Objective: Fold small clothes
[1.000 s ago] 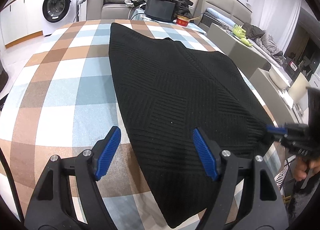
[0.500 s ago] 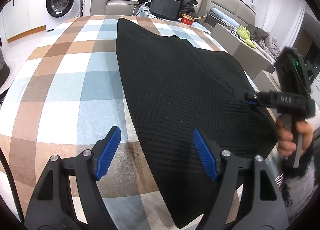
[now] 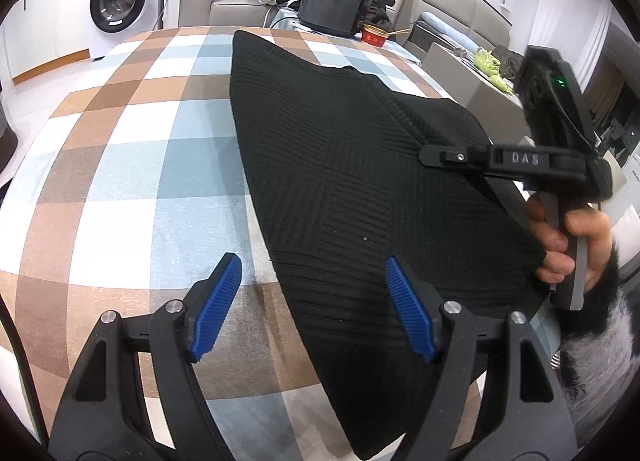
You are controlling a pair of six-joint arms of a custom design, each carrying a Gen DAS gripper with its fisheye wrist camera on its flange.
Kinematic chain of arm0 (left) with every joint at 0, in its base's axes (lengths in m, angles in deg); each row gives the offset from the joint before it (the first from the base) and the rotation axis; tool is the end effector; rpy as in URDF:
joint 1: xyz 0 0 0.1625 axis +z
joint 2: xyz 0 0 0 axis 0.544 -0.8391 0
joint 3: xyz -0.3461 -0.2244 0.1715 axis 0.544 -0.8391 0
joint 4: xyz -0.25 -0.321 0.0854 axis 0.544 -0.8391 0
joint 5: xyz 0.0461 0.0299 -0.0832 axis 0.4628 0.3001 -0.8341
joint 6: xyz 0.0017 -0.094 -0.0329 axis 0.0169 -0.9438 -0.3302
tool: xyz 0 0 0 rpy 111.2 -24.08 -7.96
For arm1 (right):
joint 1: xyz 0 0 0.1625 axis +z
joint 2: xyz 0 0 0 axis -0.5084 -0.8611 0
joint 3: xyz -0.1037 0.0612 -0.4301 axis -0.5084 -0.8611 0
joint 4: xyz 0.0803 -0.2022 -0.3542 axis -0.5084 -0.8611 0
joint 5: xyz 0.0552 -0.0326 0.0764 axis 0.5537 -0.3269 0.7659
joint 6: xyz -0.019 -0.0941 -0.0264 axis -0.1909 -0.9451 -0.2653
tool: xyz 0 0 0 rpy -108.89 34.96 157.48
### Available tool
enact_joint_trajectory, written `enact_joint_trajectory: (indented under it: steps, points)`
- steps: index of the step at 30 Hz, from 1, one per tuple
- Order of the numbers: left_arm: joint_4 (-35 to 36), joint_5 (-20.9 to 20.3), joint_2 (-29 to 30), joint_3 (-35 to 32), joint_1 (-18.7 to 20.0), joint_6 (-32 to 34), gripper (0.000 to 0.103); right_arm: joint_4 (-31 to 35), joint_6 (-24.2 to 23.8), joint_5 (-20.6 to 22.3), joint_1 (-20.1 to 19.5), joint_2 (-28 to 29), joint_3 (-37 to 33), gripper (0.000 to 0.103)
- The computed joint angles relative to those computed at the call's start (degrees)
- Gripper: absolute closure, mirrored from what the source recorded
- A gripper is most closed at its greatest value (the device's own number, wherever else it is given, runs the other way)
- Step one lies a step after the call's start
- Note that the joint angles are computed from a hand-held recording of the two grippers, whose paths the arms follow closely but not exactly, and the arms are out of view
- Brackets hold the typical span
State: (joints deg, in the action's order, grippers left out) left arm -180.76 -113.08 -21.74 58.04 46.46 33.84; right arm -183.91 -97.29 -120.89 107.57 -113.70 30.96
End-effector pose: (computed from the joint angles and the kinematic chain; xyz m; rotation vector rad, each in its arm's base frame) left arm 0.0059 -0.8228 0.2612 0.9509 2.6428 -0.4501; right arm -0.0641 -0.8208 0.2105 0.1964 -2.7170 0.8090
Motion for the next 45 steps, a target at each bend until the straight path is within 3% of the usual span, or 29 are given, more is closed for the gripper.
enact_joint_trajectory:
  steps: [8, 11, 14, 17, 20, 25, 34, 37, 38, 39, 45]
  points:
    - [-1.1, -1.0, -0.8, 0.2, -0.1, 0.0, 0.031, -20.4, -5.1, -5.7, 4.4, -7.4, 14.7, 0.093]
    - [-1.4, -0.6, -0.9, 0.8, -0.3, 0.6, 0.031, -26.6, -5.4, -11.8, 4.3, -8.8, 19.0, 0.093]
    - [-0.9, -0.2, -0.7, 0.9, -0.4, 0.7, 0.031, -23.0, -0.2, -12.7, 1.8, -9.4, 19.6, 0.093]
    - [-0.6, 0.2, -0.4, 0.7, -0.3, 0.7, 0.031, -19.3, 2.5, -9.6, -0.6, -9.9, 19.4, 0.092]
    - [0.8, 0.1, 0.4, -0.6, 0.0, -0.4, 0.031, -18.7, 2.3, -9.2, -0.6, -10.4, 20.1, 0.091]
    - [5.1, -1.4, 2.5, -3.9, 0.4, -2.3, 0.031, -16.7, 4.2, -7.3, -1.3, -11.2, 20.0, 0.081]
    - [1.1, 1.1, 6.5, -4.5, -2.3, 0.6, 0.031, -18.9, 4.0, -5.9, -2.7, -13.8, 23.0, 0.070]
    - [-0.4, 0.6, 7.2, -4.6, -2.7, 0.1, 0.059, -18.2, 4.0, -5.8, -2.9, -13.4, 22.1, 0.068]
    - [-2.3, 0.9, 7.2, -4.0, -2.9, 1.0, 0.083, -18.3, 4.1, -5.8, -2.9, -13.4, 22.0, 0.068]
    - [-3.3, 0.6, 7.0, -3.7, -2.9, 1.9, 0.090, -18.2, 4.3, -5.9, -2.8, -13.4, 22.1, 0.067]
    - [-2.7, -0.7, 5.9, -4.2, -1.7, 3.7, 0.095, -15.5, 3.3, -5.8, -2.2, -11.6, 19.6, 0.065]
